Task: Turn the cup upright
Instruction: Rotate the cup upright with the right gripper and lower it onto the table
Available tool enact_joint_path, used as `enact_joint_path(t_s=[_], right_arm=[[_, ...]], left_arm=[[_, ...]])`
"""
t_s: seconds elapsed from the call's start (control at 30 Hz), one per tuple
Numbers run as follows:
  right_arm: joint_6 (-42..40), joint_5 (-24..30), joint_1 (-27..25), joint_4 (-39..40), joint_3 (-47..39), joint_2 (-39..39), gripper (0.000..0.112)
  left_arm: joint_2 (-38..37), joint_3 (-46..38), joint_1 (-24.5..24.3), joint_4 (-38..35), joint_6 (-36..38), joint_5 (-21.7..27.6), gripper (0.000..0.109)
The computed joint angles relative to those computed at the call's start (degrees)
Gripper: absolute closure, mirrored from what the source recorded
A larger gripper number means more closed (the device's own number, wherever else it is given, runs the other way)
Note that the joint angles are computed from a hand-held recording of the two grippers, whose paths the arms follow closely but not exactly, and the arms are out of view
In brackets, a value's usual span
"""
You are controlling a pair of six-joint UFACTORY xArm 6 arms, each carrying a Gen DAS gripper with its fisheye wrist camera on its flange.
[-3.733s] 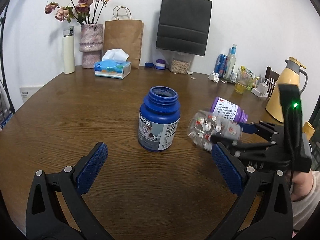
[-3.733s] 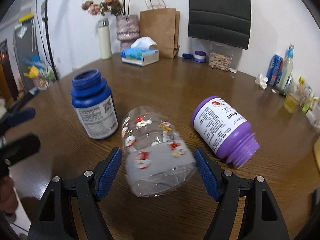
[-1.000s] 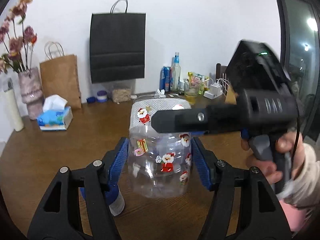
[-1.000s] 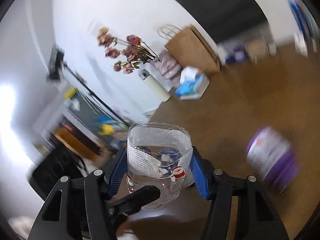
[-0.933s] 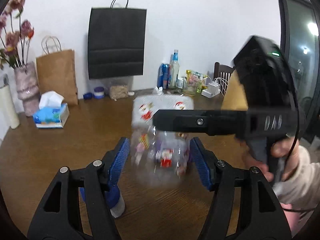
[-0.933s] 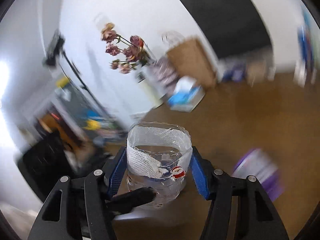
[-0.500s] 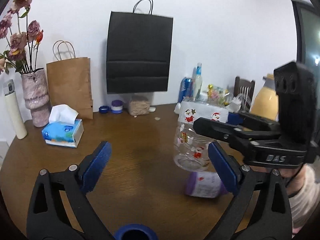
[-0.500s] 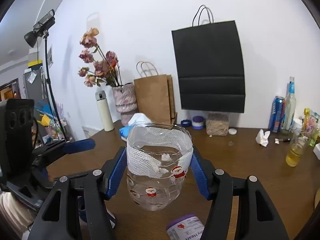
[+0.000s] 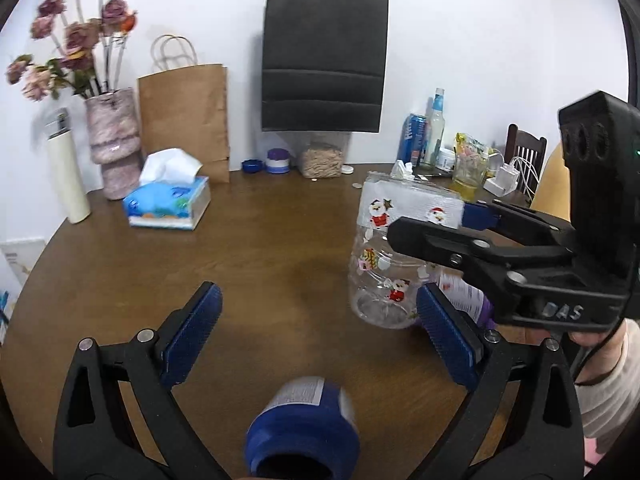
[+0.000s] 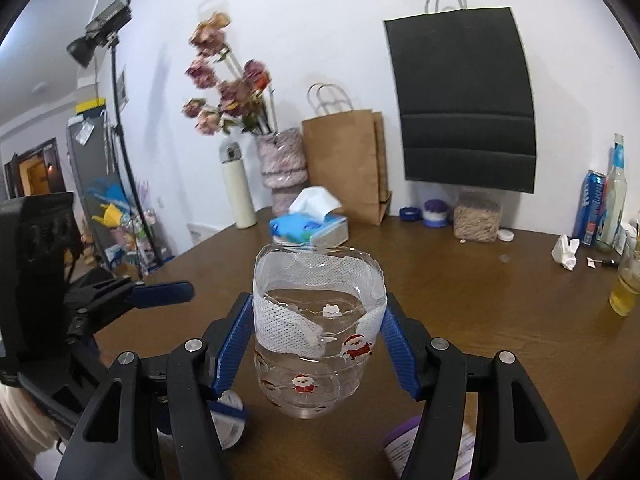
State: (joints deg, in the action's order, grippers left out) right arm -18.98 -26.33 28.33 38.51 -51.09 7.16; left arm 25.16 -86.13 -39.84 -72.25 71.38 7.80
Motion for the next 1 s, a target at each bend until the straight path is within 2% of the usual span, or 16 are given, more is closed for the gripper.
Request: enact_joint_path(t_s=[0.1,0.17,0.3,0.37,0.47,0.57,0.8,0.83,0.9,1.0], right_arm=[[-0.3,0.2,1.2,0.5,0.3,0.8,0.045],[0.4,0.6,1.4,-0.2,0.5,1.4,0.045],[-6.0,1.3,3.0,6.4,-1.2,3.5,0.045],[-11.0,1.8,4.0,11.3,-2.5,4.9,0.045],[-14.4,2.3,4.5,14.5,-3.4,5.8,0.044],[-14.4,3.2,4.2,14.9,-3.6,6.5,0.043],[-11.3,2.8,4.0,11.1,-2.0,6.1,0.042],[-8.7,3.0,3.6,8.5,-1.1,5.5,0.042],[-3.5,2.1,3.1,3.7,1.1,3.9,0.032],[1.1,1.4,2.4,-0.6,3.1,2.4,0.032]], left_arm=[[-1.2,2.8,-1.0,-9.3,9.9,-2.3,0.009],[-1.0,3.8,-1.5,-11.7,13.5,-3.1,0.008],[0.5,3.9,-1.7,-10.9,12.8,-4.2,0.008],[1.3,3.7,-1.5,-8.1,9.1,-4.6,0.008],[1.5,3.8,-1.5,-7.0,7.7,-5.0,0.008],[2.1,4.2,-2.6,-5.0,8.1,-7.8,0.008],[1.7,3.4,-3.1,-14.1,18.6,-9.0,0.008],[1.6,3.3,-3.2,-14.2,18.7,-9.3,0.008],[1.4,3.3,-3.2,-14.9,19.4,-9.7,0.008],[0.5,3.6,-3.3,-17.7,21.9,-9.7,0.008]])
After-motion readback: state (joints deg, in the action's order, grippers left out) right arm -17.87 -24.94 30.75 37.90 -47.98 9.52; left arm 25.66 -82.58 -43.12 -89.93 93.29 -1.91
